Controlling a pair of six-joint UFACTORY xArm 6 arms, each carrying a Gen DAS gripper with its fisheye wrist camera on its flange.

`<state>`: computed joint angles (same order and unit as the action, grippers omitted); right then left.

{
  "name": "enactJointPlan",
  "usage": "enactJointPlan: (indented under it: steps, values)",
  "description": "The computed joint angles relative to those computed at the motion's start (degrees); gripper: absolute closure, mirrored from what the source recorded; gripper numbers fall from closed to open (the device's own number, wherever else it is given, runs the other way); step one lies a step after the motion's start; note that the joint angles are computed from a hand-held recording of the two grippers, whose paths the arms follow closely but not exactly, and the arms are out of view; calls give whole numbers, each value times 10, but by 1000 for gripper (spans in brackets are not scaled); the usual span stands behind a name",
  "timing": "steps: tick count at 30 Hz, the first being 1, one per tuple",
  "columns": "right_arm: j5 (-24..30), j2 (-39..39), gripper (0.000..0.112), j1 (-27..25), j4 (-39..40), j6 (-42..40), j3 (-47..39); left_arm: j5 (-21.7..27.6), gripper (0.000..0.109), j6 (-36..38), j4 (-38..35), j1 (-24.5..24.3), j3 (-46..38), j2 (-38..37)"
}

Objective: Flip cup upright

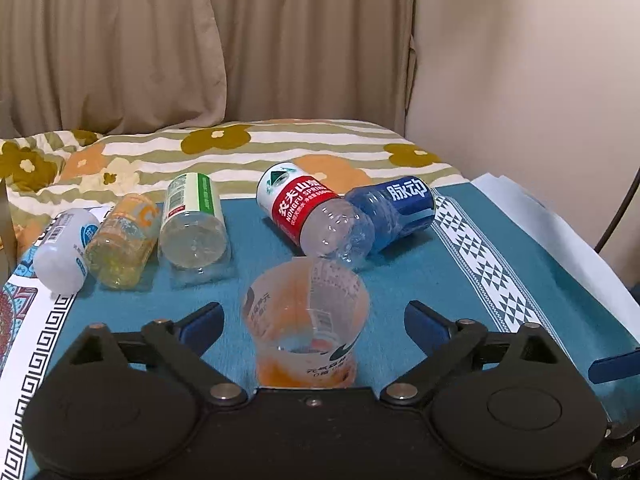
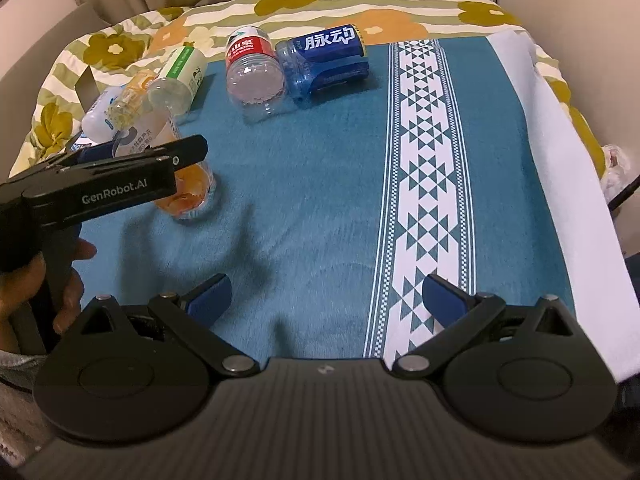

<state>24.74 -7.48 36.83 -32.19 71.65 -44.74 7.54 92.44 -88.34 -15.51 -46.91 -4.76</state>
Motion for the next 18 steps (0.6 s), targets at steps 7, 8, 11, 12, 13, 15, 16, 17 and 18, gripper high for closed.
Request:
enactJointPlan:
  steps: [7,8,11,12,13,15,16,17,18]
  values:
    - [27,-14,9,15,-22,33,-11,17,10,-133,135,16,32,-44]
    - [34,-17,9,18,-25,37,-15,22,10,-151,152,20,39,-57]
    - [62,-25,9,28,-31,44,-32,56,10,-222,227,43,60,-106]
    - [78,-28,9,33,-34,49,-42,65,10,-250,258,51,65,-121]
    - [89,-31,9,37,-38,53,-50,76,10,-280,291,60,70,-138]
    - [120,-34,9,48,-45,58,-72,100,10,-344,362,79,73,-167]
    - [140,-33,9,54,-47,58,-85,112,9,-367,389,88,73,-179]
    - [159,-32,9,61,-49,57,-99,127,8,-388,416,99,72,-192]
    - [177,-30,9,67,-51,58,-112,140,8,-401,436,109,70,-202]
